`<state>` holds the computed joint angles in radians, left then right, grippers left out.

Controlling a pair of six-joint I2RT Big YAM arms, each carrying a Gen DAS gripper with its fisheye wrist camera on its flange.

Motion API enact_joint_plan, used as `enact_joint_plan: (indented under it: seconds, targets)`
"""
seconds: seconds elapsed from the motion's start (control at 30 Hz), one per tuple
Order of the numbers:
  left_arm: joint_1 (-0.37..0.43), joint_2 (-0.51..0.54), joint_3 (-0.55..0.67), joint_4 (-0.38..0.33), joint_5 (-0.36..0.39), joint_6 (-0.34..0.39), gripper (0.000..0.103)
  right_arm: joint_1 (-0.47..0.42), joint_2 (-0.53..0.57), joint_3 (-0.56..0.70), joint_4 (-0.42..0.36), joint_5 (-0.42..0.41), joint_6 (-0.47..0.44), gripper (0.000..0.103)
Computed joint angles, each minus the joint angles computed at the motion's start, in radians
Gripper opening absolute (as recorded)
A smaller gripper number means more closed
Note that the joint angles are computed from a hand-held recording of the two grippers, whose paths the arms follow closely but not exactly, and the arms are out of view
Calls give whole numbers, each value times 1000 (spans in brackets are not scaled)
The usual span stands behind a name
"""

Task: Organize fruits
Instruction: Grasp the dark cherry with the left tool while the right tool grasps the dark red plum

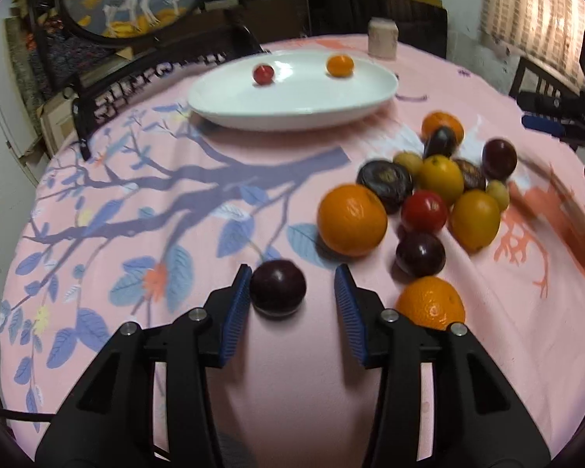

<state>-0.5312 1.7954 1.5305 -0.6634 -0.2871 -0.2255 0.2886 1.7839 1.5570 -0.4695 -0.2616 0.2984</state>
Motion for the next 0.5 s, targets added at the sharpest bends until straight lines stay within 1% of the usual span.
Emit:
enact_joint_plan:
  seconds: [0.1, 0.13, 0.23, 0.3, 0.37, 0.43, 0.5]
  targets:
    - [3, -6, -8, 10, 10, -8, 32, 3, 9, 12, -33, -5, -10, 92]
    - [4, -8, -10, 12, 7, -13, 30, 3, 12, 16, -43, -10, -12, 92]
    - [7, -13, -16, 20, 4, -25, 30, 5, 19, 24, -68, -29, -22, 92]
    - [6, -20, -23, 29, -3, -32, 30, 7, 23, 28, -84, -37, -32, 88]
    - [5, -27, -31, 42, -16, -39, 30, 10, 29, 36, -104, -47, -43, 79]
    - [7, -30, -35, 47, -15, -46, 30, 14, 37, 47, -129, -54, -57, 76]
    - [9, -30, -35, 46, -15, -53, 30, 23, 51, 63, -165, -36, -78, 75]
